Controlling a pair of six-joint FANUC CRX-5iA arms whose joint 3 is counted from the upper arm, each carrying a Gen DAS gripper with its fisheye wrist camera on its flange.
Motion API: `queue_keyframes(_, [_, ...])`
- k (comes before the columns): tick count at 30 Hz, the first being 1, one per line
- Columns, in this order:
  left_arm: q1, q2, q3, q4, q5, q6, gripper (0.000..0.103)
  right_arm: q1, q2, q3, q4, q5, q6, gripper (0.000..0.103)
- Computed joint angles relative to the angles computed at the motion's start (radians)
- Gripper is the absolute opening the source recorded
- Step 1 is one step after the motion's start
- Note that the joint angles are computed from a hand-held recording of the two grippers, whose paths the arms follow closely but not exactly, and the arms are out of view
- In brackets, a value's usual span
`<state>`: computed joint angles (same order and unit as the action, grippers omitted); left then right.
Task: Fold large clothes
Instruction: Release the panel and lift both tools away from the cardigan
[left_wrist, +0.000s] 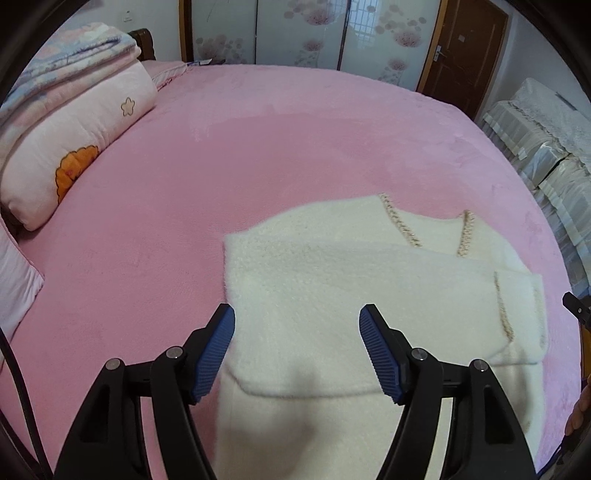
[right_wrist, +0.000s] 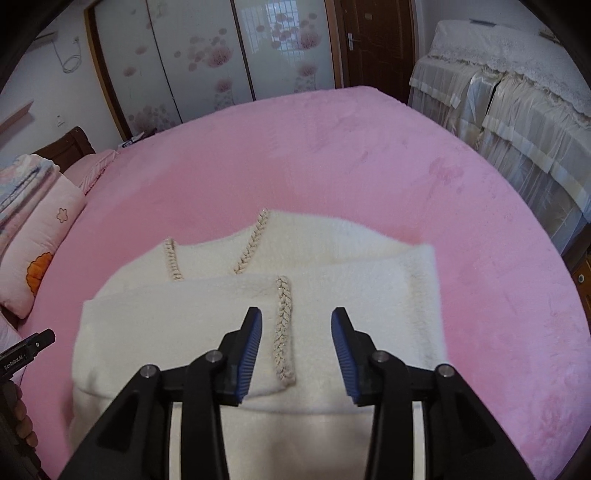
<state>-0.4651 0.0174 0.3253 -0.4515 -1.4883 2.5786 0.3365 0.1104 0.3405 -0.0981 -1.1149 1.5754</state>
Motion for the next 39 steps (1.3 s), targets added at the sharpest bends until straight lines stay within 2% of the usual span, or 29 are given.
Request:
queue_keyframes(11, [-0.181,-0.021,0.132,-0.119,-0.155,0.022,0.074,-0.018,-0.135,-0.013,-0.013,-0.062,0.065,0.040])
queue_keyframes(18, [-0.285,-0.023,0.173,-0.160,-0.229,0.056,0.074,-0.048,-0.208,-0.035,-0.054,-0.102,0.120,0.042])
queue_keyframes(22, [-0.359,-0.026,0.190,-0.192,-0.264,0.086,0.074,-0.065,-0.260,-0.069,-0.076,-0.105,0.154,0.049])
queue_keyframes(25, [-0.409,-0.030,0.195,-0.205,-0.292,0.123,0.074,-0.085,-0.296,-0.093,-0.101,-0.115,0.180,0.051])
queue_keyframes(28, [-0.466,-0.015,0.214,-0.230,-0.354,0.163,0.074,-0.106,-0.330,-0.119,-0.126,-0.130,0.205,0.051])
queue_keyframes(35, [-0.611,-0.007,0.159,-0.278,-0.430,0.289,0.074,-0.169,-0.419,-0.214,-0.191,-0.144,0.293,0.052])
queue_keyframes(37, [-0.637,-0.017,0.112,-0.265,-0.426,0.344,0.074,-0.176,-0.452,-0.258,-0.188,-0.137,0.315,0.052])
queue_keyframes(39, [-0.644,-0.044,0.040,-0.219,-0.388,0.413,0.074,-0.178,-0.483,-0.303,-0.179,-0.124,0.339,0.052])
